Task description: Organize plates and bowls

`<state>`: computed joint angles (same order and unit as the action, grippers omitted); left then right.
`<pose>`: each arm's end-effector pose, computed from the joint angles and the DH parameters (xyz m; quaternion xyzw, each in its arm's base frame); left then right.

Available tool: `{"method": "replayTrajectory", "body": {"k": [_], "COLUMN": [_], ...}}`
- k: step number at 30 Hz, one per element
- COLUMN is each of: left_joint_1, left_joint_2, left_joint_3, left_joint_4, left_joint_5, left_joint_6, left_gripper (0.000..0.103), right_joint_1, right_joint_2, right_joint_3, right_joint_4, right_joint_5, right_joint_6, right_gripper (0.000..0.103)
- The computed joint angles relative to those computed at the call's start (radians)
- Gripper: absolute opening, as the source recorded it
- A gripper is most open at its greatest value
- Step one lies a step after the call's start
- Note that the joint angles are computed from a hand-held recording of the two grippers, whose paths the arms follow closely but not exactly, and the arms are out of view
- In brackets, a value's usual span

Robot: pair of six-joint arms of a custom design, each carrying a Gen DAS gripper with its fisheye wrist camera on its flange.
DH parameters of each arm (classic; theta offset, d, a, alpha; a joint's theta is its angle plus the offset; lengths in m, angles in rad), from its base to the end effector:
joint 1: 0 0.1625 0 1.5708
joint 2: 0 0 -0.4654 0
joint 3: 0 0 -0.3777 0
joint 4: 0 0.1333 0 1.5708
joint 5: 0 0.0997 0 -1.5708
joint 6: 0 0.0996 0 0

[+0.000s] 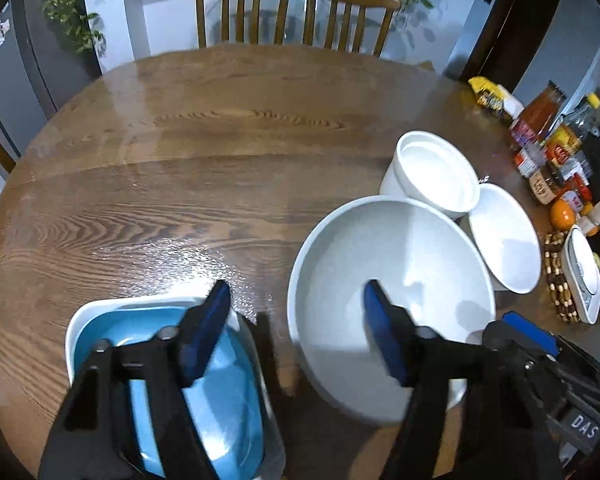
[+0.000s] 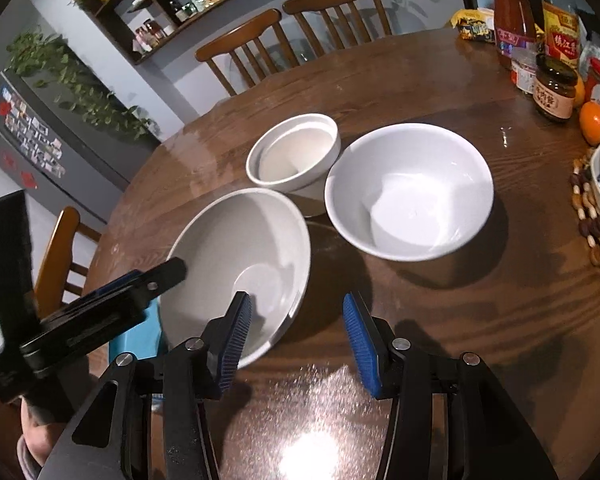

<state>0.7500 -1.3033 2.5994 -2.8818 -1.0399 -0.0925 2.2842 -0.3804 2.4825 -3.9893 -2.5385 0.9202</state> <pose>-0.1136 -0.3569 0.1634 0.3418 0.9024 -0.1221 0.2323 0.2698 -0.2334 -0.0130 -0.1631 -0.8619 0.4303 0.2128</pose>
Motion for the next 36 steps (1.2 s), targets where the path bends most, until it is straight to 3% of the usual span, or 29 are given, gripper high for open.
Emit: {"method": "replayTrajectory", "body": {"k": [5,6,8,9,10,15,22,29,34,36], "left_joint_1": [0.028,0.030,0.033,0.035,0.034,0.018,-0.035,-0.061,-0.083,-0.088], "left_joint_2": [0.012,0.012,0.008,0.003,-0.008,-0.067,-0.165,-0.146,-0.140,-0.146], "left_joint_3": [-0.020,-0.020,-0.017,-0.016,-0.011,0.009,0.058,0.101,0.124,0.127], "left_joint_4": [0.061,0.069,0.074,0.079,0.089,0.137,0.233,0.223,0.189,0.179], "left_joint_5": [-0.037,-0.041,-0.052,-0.057,-0.061,-0.073,-0.102,-0.109,-0.099,-0.096], "left_joint_6": [0.020,0.023,0.023,0.028,0.031,0.035,0.027,0.006,-0.012,-0.018], "left_gripper": [0.031,0.021,0.016,0.013,0.013,0.013,0.013,0.014,0.018,0.028], "right_joint_1": [-0.036,-0.042,-0.051,-0.052,-0.050,-0.014,0.076,0.103,0.112,0.114], "right_joint_2": [0.007,0.009,0.016,0.018,0.016,0.000,-0.047,-0.053,-0.060,-0.063], "right_joint_3": [0.000,0.003,0.004,0.005,0.004,0.009,0.028,0.045,0.039,0.034], "right_joint_4": [-0.041,-0.053,-0.072,-0.072,-0.062,0.010,0.180,0.260,0.308,0.326], "right_joint_5": [0.042,0.053,0.072,0.074,0.072,0.062,0.053,0.052,0.049,0.049], "right_joint_6": [-0.065,-0.077,-0.093,-0.094,-0.091,-0.046,0.092,0.179,0.212,0.224], "right_gripper": [0.046,0.042,0.024,0.020,0.014,0.013,0.013,0.013,0.013,0.013]}}
